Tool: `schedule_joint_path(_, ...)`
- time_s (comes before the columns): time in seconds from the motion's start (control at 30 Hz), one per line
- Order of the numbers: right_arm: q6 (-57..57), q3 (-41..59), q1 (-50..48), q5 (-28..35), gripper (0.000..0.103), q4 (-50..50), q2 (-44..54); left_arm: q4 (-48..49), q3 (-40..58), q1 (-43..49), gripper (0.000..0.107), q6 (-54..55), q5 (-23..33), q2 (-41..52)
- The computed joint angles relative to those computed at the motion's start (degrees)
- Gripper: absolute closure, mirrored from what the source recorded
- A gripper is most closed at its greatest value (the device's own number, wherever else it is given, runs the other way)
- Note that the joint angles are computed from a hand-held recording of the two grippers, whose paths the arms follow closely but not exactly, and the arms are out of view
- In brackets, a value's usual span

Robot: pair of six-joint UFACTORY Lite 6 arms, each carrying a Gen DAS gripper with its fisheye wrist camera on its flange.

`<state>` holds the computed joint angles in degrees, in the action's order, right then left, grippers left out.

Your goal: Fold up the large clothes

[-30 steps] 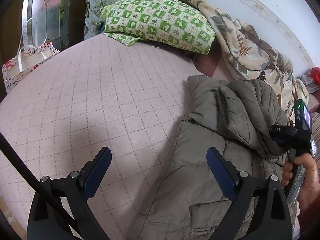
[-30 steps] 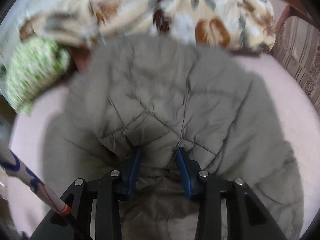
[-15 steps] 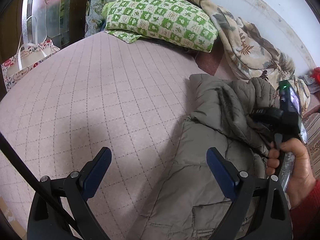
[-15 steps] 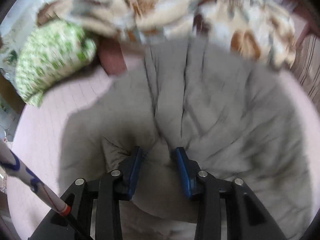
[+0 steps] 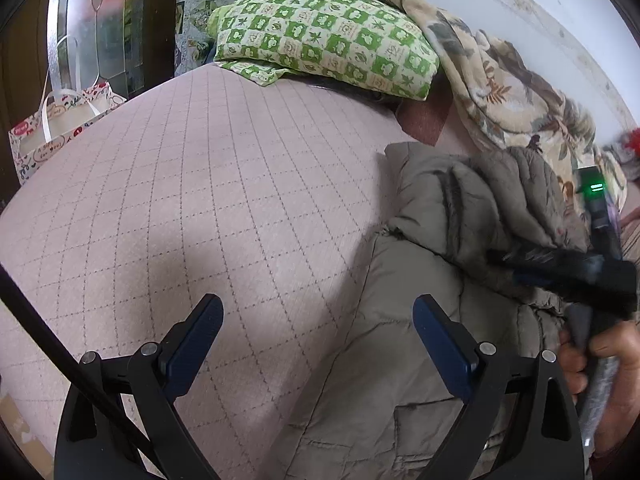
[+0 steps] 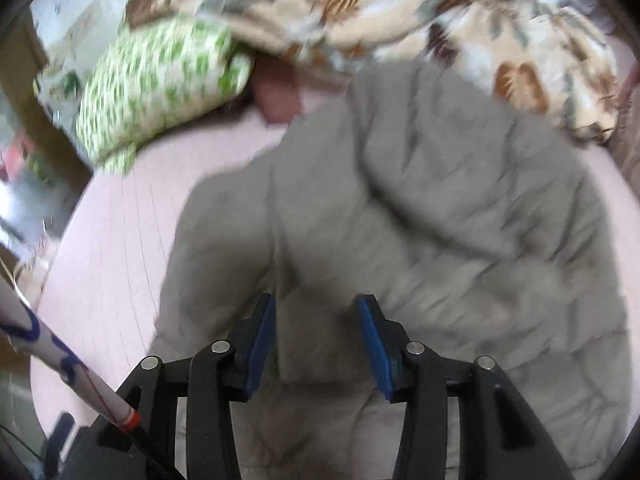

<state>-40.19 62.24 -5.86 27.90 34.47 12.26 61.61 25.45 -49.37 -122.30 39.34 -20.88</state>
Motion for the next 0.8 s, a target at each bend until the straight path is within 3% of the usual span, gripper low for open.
schedule_joint_path(0.1,8.3,-1.8,4.0,-4.6,0.041,-10.3,2.5,0.0,0.1,-1.3,0.012,-0.2,1.4,0.2)
schedule_joint_path(0.17,5.6,-4.5,3.5,-4.2,0.041,-8.5,-2.9,-0.1,-0.4,-1.8,0.012,0.0,2.0,-0.6)
schedule_joint_path(0.3,-8.0,-8.0,-7.9,7.6,0.037,-1.6,-12.9,-1.3,-2.2,-0.8,0.012,1.9,0.6,-3.3)
schedule_joint_path(0.37,-17.2,-9.3,-19.1,16.4,0.035,0.9,-15.5,-2.4,-4.0,0.3,0.012,3.4,-1.7,-5.7)
schedule_joint_path(0.47,-23.1,-7.3,-37.0,23.7,0.032,-2.2,-15.1,-4.0,-6.7,2.0,0.012,6.1,-5.9,-9.3)
schedule_joint_path(0.6,-33.5,10.2,-61.0,32.8,0.027,-3.2,0.1,-11.0,-12.0,5.7,0.012,14.1,-12.5,-17.3)
schedule_joint_path(0.8,-30.1,46.2,-78.9,41.5,0.021,-2.7,29.1,-46.2,-22.6,17.0,0.012,48.3,-23.5,-29.7)
